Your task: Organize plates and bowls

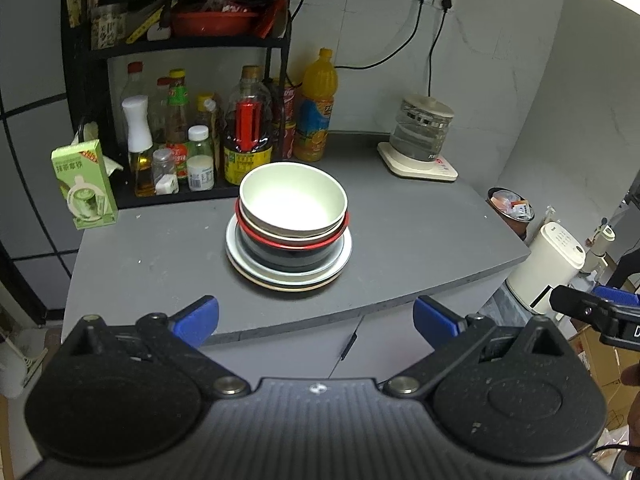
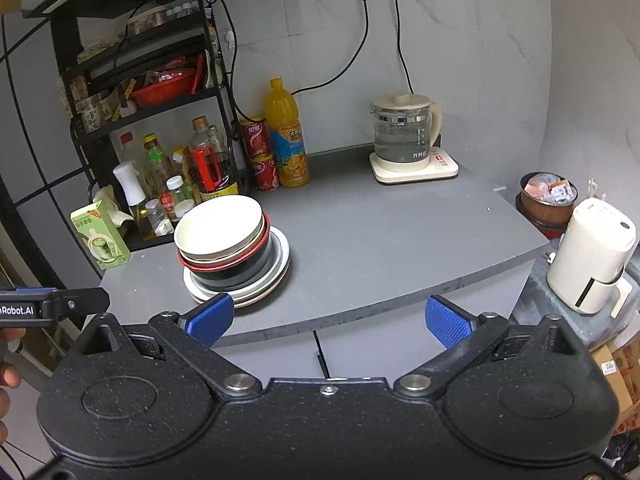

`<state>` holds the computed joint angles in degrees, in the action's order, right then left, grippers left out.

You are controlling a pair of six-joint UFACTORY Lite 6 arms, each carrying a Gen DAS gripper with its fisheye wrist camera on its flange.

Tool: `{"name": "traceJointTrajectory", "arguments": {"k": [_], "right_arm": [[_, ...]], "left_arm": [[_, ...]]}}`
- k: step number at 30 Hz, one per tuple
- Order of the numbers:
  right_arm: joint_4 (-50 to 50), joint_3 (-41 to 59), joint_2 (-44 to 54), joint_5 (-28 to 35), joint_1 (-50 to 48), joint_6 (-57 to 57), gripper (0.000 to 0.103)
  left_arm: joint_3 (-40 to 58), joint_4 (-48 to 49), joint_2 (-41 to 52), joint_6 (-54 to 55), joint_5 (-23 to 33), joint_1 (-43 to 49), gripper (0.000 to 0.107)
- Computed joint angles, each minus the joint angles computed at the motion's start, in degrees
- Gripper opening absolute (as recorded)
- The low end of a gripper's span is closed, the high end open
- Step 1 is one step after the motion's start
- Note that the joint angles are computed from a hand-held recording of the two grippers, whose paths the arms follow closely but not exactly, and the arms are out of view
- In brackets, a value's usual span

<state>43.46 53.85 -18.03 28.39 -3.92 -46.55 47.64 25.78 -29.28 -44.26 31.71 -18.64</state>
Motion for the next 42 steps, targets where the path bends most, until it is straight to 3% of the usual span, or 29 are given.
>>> {"name": "traceJointTrajectory", "arguments": {"k": [42], "right_arm": [[-0.1, -0.1, 0.5, -1.6, 2.5, 1.3, 0.103]], "left_arm": [[0.9, -2.2, 0.6, 3.8, -1.0, 2.5, 0.102]]}}
